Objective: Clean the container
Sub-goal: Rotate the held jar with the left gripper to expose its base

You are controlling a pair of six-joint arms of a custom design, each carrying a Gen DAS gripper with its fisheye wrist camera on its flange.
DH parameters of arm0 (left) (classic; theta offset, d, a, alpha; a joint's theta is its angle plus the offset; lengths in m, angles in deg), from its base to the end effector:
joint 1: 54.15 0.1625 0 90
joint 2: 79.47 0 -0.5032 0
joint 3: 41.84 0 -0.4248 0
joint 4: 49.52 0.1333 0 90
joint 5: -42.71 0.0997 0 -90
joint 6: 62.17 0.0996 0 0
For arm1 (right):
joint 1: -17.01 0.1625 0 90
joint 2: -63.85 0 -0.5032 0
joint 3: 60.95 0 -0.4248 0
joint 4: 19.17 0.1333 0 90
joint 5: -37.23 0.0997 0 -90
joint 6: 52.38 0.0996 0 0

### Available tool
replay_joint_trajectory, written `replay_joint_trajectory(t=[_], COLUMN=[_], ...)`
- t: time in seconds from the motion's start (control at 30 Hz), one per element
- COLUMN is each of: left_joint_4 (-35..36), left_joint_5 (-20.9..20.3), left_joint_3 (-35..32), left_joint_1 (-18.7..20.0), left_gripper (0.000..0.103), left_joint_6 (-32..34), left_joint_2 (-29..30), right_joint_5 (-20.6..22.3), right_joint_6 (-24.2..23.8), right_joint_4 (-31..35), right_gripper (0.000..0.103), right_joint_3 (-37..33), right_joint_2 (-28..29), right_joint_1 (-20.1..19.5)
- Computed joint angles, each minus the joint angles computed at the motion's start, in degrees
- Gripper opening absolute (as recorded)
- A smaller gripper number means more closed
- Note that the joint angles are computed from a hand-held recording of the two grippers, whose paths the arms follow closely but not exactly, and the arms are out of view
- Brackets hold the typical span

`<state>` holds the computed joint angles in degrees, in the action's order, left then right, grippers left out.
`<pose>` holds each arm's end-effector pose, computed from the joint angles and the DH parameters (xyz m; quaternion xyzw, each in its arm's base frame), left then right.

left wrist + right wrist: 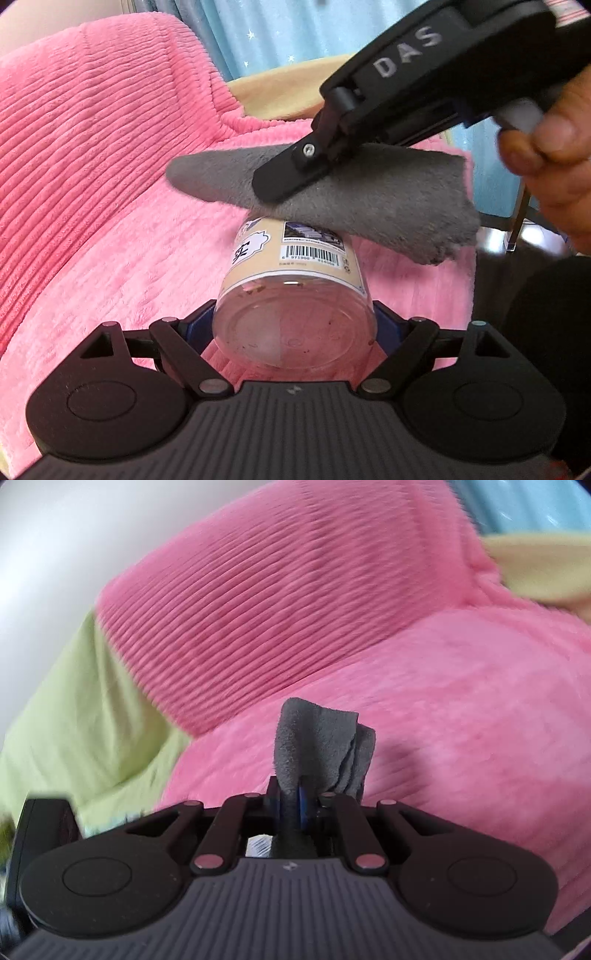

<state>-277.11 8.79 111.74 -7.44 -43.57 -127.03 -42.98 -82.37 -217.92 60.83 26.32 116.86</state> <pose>-0.0735 -0.3929 0.1304 0.3271 0.7942 -0.3313 0.3906 0.2461 -0.5389 -0.0016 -0.3488 0.9092 -0.2227 0.0451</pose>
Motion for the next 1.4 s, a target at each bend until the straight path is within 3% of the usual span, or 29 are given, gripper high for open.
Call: replay_joint_trajectory(t=[0.1, 0.27, 0.4, 0.53, 0.7, 0.9, 1.17, 1.23, 1.33, 1.4], left_joint_4=[0.3, -1.08, -0.17, 3.0, 6.11, 9.2, 3.89, 2.43, -0.98, -2.95], left_joint_5=[-0.09, -0.83, 0.28, 2.03, 3.48, 2.84, -0.39, -1.11, -0.98, -1.19], left_joint_3=[0.17, -0.18, 0.94, 2.59, 2.97, 0.85, 0.59, 0.53, 0.69, 0.6], left_joint_1=[0.03, 0.52, -1.06, -4.57, -7.42, -4.75, -1.7, -1.15, -1.14, -0.78], left_gripper=[0.085, 0.085, 0.085, 0.085, 0.085, 0.085, 0.085, 0.085, 0.085, 0.086], left_joint_6=[-0.11, 1.59, 0.72, -2.55, -5.06, -3.83, -2.06, -1.68, -1.22, -0.78], left_joint_2=[-0.2, -0.24, -0.69, -3.04, -6.22, -6.95, -5.94, -5.72, -4.13, -3.18], right_joint_5=[2.46, -0.22, 0.64, 2.74, -0.21, -2.28, -4.28, -5.23, -3.27, 0.15], right_joint_6=[-5.62, 2.37, 2.75, 6.37, 8.0, 9.2, 8.16, 7.32, 6.07, 2.0], right_joint_4=[4.6, -2.88, -2.27, -2.34, -1.64, -0.62, 0.89, -2.26, -9.16, -8.2], right_gripper=[0.006, 0.006, 0.007, 0.007, 0.007, 0.007, 0.007, 0.007, 0.007, 0.007], right_joint_3=[0.37, -0.2, 0.64, 1.41, 0.59, -0.1, -0.85, -0.35, 1.61, 2.44], right_joint_2=[-0.83, 0.49, -0.29, -0.94, -0.53, -0.16, -0.04, 0.24, 0.1, -0.91], right_joint_1=[-0.16, -0.83, -1.19, -2.54, -2.36, -2.49, -2.22, -1.76, -1.61, -1.46])
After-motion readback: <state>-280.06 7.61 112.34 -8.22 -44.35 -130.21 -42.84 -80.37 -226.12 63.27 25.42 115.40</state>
